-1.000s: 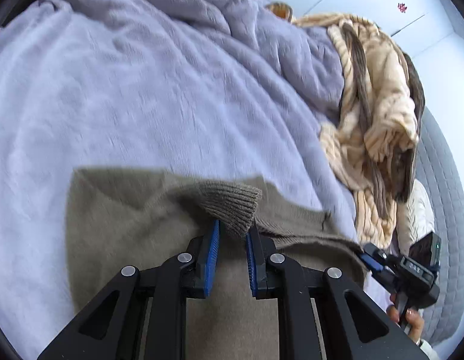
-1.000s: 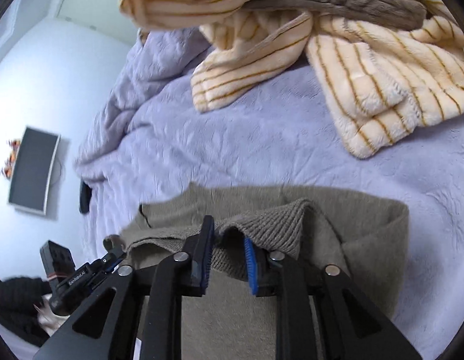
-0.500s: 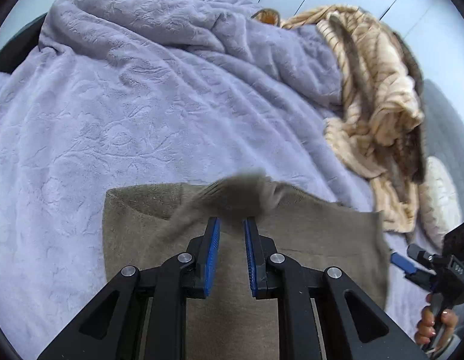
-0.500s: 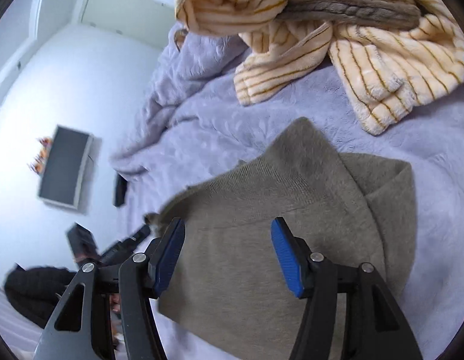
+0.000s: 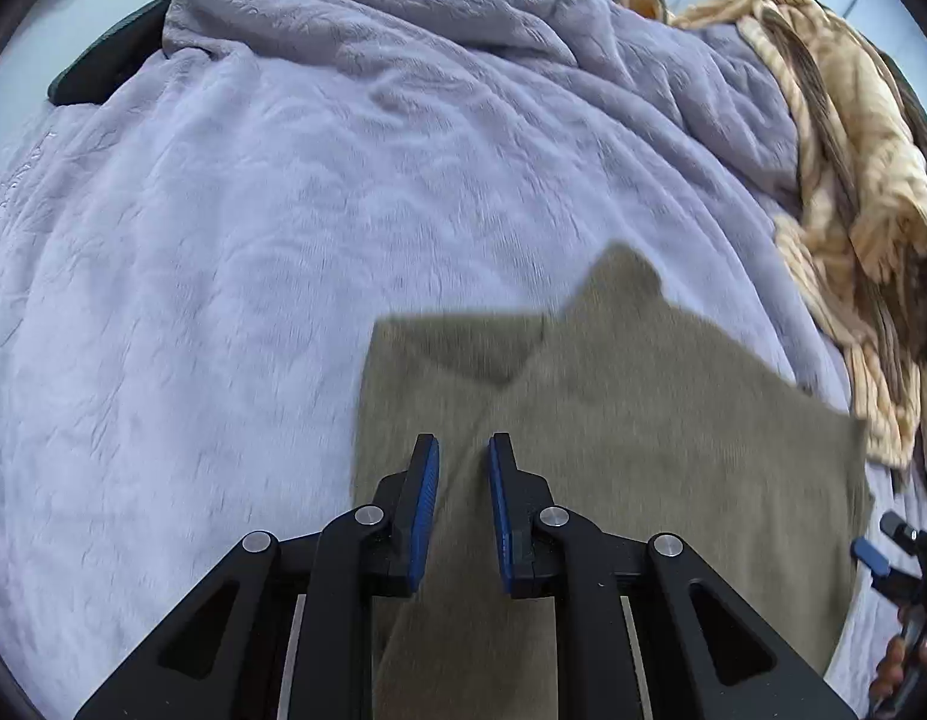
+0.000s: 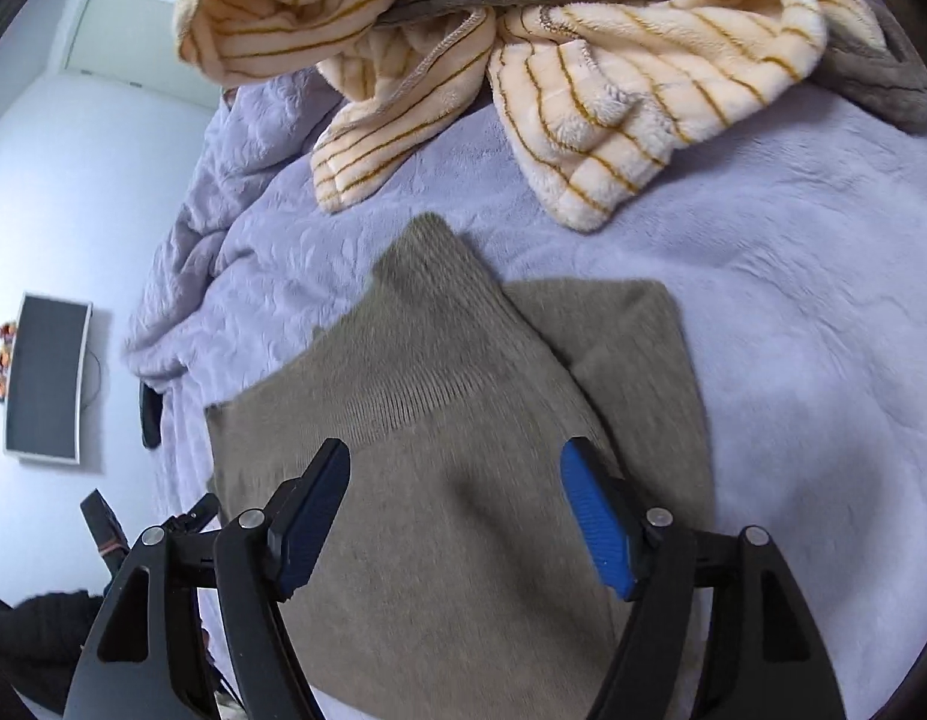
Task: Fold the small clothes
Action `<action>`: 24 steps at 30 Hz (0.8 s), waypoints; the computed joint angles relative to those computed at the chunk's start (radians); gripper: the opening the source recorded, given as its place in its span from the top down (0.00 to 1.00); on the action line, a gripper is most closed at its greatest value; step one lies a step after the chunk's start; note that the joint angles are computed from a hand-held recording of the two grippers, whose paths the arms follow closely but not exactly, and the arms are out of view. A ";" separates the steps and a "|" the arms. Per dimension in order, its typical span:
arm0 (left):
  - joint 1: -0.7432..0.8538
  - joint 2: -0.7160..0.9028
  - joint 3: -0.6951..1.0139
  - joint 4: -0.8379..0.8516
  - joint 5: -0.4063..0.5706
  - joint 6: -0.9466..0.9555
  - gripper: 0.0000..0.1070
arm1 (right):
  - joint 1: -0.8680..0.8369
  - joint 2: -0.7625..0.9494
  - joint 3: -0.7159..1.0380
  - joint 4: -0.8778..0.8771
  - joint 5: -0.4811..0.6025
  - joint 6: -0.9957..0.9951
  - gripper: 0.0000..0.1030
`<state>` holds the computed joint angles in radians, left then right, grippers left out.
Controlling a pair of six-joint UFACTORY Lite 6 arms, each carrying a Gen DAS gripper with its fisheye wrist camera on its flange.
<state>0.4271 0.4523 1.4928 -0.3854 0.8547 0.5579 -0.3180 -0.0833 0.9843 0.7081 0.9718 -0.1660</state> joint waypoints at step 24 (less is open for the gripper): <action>-0.036 -0.719 -0.647 0.149 0.204 -0.014 0.18 | 0.309 -0.472 -0.124 -0.337 0.271 0.276 0.00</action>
<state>0.3915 -0.2667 0.8454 -0.2364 1.0587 0.5441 -0.0090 -0.5554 0.8602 0.3710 1.2430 0.1095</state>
